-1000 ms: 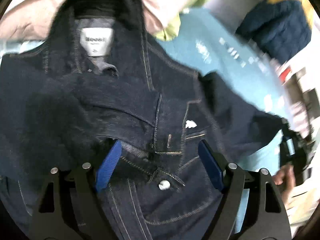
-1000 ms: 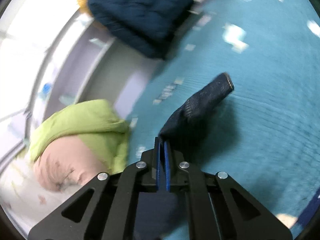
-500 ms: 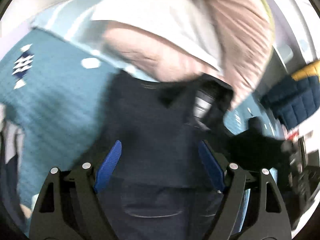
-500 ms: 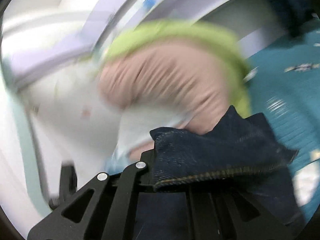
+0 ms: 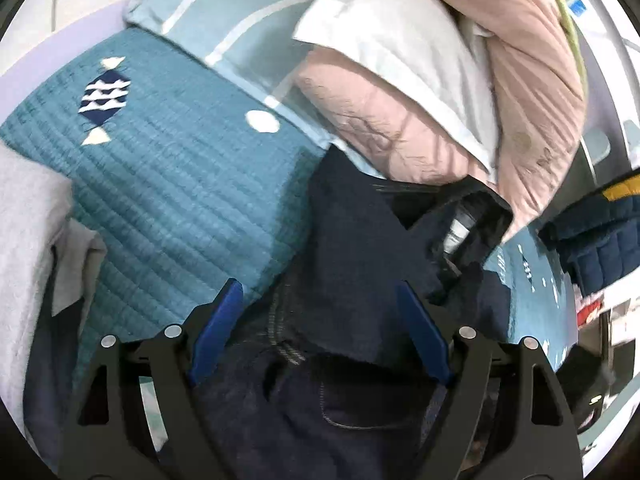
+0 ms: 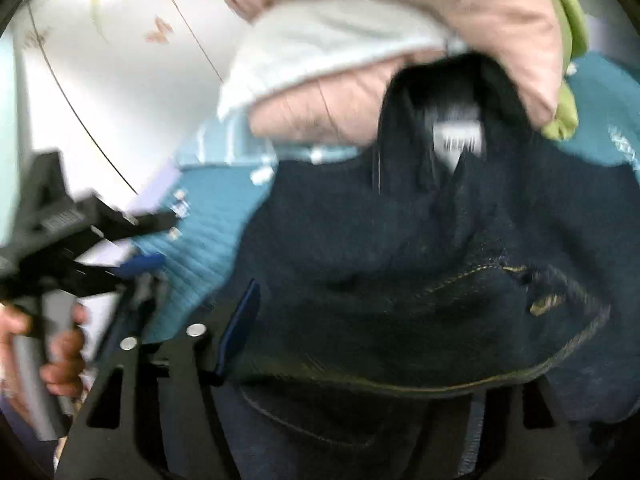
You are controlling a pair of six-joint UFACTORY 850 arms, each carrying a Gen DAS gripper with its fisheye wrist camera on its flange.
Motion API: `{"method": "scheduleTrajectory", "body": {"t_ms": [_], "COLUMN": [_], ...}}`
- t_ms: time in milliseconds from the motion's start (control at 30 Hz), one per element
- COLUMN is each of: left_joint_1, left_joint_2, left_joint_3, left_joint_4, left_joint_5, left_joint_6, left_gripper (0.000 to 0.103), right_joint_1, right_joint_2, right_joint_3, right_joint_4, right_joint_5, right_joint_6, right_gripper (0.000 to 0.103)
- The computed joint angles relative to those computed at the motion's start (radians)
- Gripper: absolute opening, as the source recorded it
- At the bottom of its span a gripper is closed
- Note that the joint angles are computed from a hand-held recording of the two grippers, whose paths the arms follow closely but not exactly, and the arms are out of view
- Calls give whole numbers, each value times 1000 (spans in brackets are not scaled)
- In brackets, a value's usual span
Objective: Fold large clothes
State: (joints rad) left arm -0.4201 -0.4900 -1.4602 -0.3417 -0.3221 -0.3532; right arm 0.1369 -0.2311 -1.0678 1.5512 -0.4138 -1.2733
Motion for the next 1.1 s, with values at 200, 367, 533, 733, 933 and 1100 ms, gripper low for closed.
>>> {"method": "scheduleTrajectory", "body": {"t_ms": [200,367,533,733,933,1100], "left_joint_1": [-69,-136,-187,-280,-319,-351], "left_joint_2": [-27,-55,-107,-240,-378,-461], "left_joint_3": [-71,-139,-228,-389,-527,-625], "left_joint_4": [61,143,-22,93,285,563], "left_joint_5": [-18,-41,-119,-257,-356,-405], "left_joint_6": [61,81,337,400,219,47], "left_gripper": [80,81,81,81,81,76], "right_joint_1": [-126,-258,-309,-292,-325,-366], "right_joint_2": [66,74,87,75,63,38], "right_joint_3": [52,139,165,130,139,154], "right_joint_4": [65,344,378,214,98,100], "right_joint_5": [-140,-348,-286,-184,-167,-239], "right_joint_6": [128,30,98,235,366,398], "right_gripper": [71,71,76,76,76,76]}}
